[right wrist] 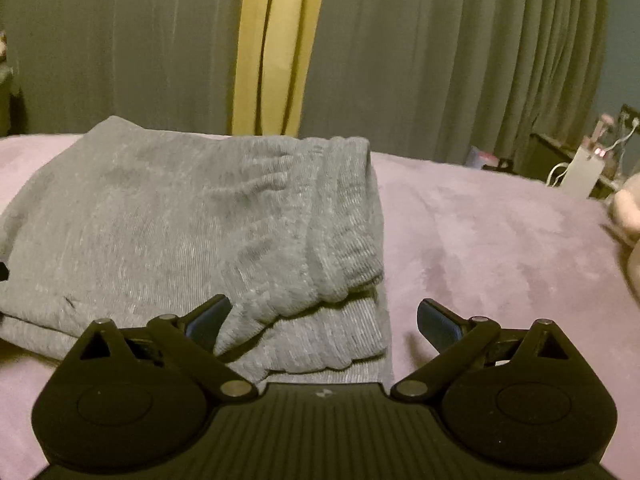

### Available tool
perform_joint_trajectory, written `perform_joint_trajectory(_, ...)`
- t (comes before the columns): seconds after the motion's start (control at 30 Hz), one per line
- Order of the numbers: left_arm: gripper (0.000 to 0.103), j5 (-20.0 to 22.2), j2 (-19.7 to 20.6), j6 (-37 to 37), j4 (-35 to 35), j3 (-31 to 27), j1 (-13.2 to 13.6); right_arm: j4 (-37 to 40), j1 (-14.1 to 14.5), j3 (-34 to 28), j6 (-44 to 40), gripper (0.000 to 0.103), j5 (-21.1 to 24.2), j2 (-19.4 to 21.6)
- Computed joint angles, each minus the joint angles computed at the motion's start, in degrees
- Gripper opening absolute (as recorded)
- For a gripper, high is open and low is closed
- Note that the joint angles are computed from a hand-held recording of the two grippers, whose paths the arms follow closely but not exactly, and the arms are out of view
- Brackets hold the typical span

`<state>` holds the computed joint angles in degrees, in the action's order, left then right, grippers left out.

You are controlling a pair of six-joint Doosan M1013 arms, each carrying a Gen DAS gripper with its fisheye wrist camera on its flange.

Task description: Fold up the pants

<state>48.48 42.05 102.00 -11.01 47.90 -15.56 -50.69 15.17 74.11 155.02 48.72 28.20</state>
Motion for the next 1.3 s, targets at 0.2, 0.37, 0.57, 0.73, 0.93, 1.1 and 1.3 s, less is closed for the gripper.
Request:
perform_joint_trajectory(0.2, 0.103, 2.87, -1.78, -2.72, 5.1, 0.23, 0.09, -3.24, 1.55, 1.5, 2.82, 0.099, 3.06, -2.17)
perform_joint_trajectory(0.37, 0.102, 6.38, -5.69, -6.1, 8.76, 5.38, 0.18, 10.1, 3.59, 0.83, -4.02, 0.099, 10.27, -3.87)
perform_joint_trajectory(0.57, 0.102, 7.8, -10.92, -6.77, 10.53, 15.28, -0.43, 15.76, 7.04, 3.96, 2.68, 0.099, 9.72, -6.84)
perform_joint_trajectory(0.73, 0.102, -0.41, -15.71, -1.42, 8.71, 22.35, -1.16, 14.24, 8.77, 1.93, 1.92, 0.099, 14.46, -6.63)
perform_joint_trajectory(0.93, 0.102, -11.13, -19.67, 6.67, 9.78, 28.45, -2.44, 5.33, 11.52, 0.58, -1.26, 0.099, 21.11, -5.28)
perform_joint_trajectory(1.1, 0.102, -11.82, -20.82, 9.11, 4.62, 29.16, -2.0, 1.06, 12.59, 1.69, 0.92, 0.099, 18.59, -6.26)
perform_joint_trajectory(1.3, 0.102, -11.61, -20.36, 5.21, 3.39, 28.19, -1.36, 0.81, 12.28, 2.0, 2.89, 0.099, 17.15, -6.62)
